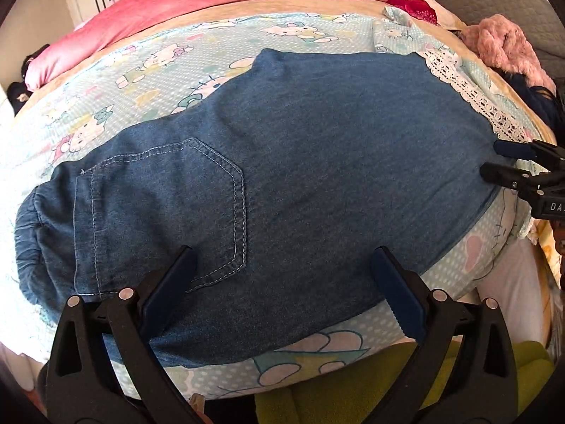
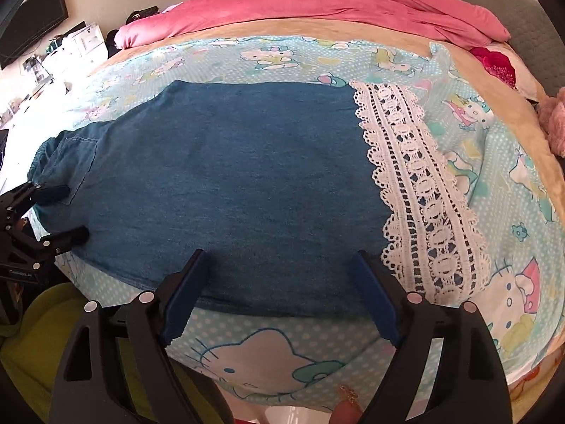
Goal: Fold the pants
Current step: 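Withdraw both grippers from the flattened pants, then move the right gripper to the lace-trimmed edge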
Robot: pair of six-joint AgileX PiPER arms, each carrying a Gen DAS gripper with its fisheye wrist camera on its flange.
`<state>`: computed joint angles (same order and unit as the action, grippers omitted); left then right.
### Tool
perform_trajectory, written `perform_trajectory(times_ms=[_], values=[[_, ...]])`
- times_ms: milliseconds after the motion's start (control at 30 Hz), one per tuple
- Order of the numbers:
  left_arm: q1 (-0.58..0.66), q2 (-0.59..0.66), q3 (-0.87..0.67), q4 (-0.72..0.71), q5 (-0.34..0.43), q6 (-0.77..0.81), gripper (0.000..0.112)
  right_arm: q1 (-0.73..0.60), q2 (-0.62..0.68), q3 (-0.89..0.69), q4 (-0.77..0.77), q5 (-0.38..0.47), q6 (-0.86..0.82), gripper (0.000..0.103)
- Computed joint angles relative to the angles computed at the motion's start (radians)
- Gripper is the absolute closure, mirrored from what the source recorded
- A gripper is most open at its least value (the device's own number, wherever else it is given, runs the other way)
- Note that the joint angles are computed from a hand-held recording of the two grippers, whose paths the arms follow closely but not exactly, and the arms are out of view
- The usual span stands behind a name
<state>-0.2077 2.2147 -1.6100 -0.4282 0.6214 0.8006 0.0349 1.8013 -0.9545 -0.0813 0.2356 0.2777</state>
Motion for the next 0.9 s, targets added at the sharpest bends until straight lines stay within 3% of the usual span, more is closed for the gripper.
perform_trajectory(times_ms=[167, 300, 533, 600, 700, 900], values=[[0.004, -0.023, 0.018, -0.013, -0.002, 0.008, 0.019, -0.012, -0.044, 0.024, 0.060, -0.030, -0.051, 0.021], [0.013, -0.042, 0.026, -0.041, 0.001, 0.023, 0.019, -0.013, -0.089, 0.035, -0.078, -0.030, 0.085, 0.021], [0.015, -0.076, 0.034, -0.067, 0.005, 0.033, 0.019, -0.042, -0.151, 0.055, -0.150, -0.041, 0.165, 0.021], [0.011, -0.081, 0.027, -0.065, 0.009, 0.028, 0.019, -0.048, -0.168, 0.062, -0.207, -0.043, 0.219, 0.013], [0.003, -0.086, 0.013, -0.055, 0.019, 0.017, 0.019, -0.060, -0.198, 0.080, -0.331, -0.050, 0.344, 0.013], [-0.027, -0.079, -0.052, -0.033, 0.058, -0.018, 0.019, -0.116, -0.250, 0.118, -0.366, -0.079, 0.386, 0.012]])
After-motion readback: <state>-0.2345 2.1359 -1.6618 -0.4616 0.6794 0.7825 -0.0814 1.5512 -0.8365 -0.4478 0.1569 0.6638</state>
